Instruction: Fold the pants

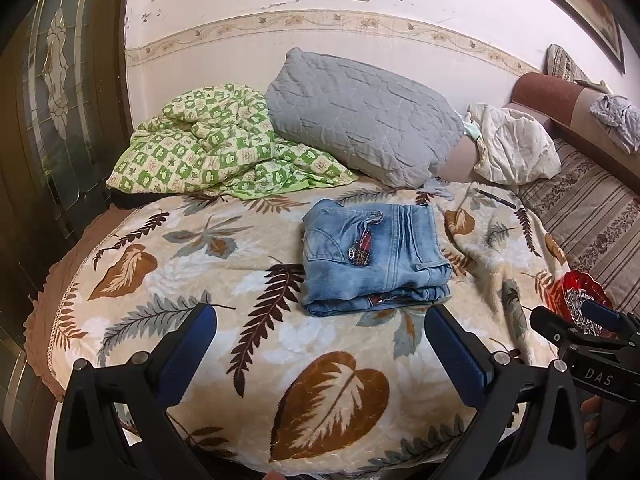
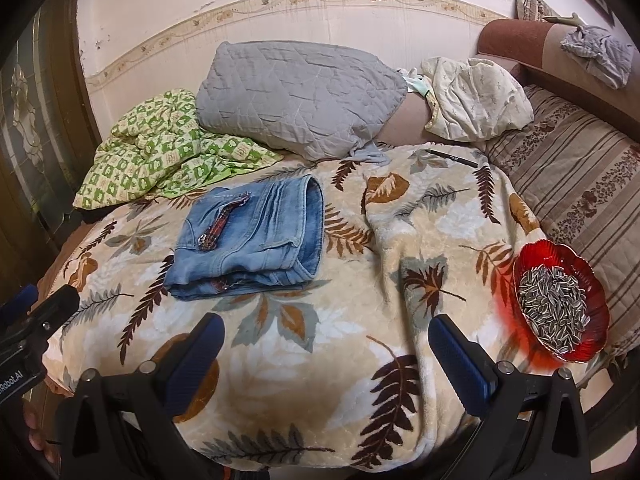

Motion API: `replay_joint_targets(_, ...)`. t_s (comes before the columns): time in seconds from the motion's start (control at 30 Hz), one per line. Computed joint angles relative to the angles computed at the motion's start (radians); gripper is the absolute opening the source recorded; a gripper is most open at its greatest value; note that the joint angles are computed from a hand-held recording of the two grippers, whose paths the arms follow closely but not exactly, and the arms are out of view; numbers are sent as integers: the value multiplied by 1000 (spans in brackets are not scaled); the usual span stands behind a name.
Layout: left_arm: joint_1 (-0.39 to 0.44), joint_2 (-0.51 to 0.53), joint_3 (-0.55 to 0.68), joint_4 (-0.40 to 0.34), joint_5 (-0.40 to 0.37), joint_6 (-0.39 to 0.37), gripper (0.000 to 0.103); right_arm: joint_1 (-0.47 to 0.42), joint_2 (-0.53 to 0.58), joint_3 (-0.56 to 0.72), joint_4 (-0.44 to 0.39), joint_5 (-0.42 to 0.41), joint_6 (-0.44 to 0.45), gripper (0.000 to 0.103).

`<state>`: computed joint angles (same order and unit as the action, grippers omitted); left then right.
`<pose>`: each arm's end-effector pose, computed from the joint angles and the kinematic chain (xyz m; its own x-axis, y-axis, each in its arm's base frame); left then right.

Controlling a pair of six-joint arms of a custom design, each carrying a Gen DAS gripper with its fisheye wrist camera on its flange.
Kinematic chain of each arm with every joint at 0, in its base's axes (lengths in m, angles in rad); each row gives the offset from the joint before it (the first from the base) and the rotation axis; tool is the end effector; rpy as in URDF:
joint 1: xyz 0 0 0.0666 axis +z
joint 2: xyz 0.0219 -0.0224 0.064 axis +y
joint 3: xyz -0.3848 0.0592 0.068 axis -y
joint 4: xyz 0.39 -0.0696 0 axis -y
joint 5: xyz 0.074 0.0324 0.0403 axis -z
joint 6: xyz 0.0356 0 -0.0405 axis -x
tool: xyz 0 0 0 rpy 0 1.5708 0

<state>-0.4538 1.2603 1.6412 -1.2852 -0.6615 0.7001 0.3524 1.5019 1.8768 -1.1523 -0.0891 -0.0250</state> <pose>0.3636 -0.1535 0.5824 -0.5432 -0.3007 -0.7839 -0.4517 0.8917 -0.0291 0.4721 0.1766 0.5851 -0.6682 -0.2192 -0.7110 -0.3867 0.9187 0.0802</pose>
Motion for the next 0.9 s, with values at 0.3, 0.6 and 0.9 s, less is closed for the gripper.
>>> replay_joint_targets(0.3,-7,2,10,-6,-9,8,103,1,-1,0,1,1,-2,103)
replay_joint_targets(0.6,-9,2,15,-13,-7,17,103,3,-3,0,-2,2,-5,103)
replay_joint_targets(0.9,-10,2,16,-15,-9,19,103,7,-7,-9,-1,-4,-7,103)
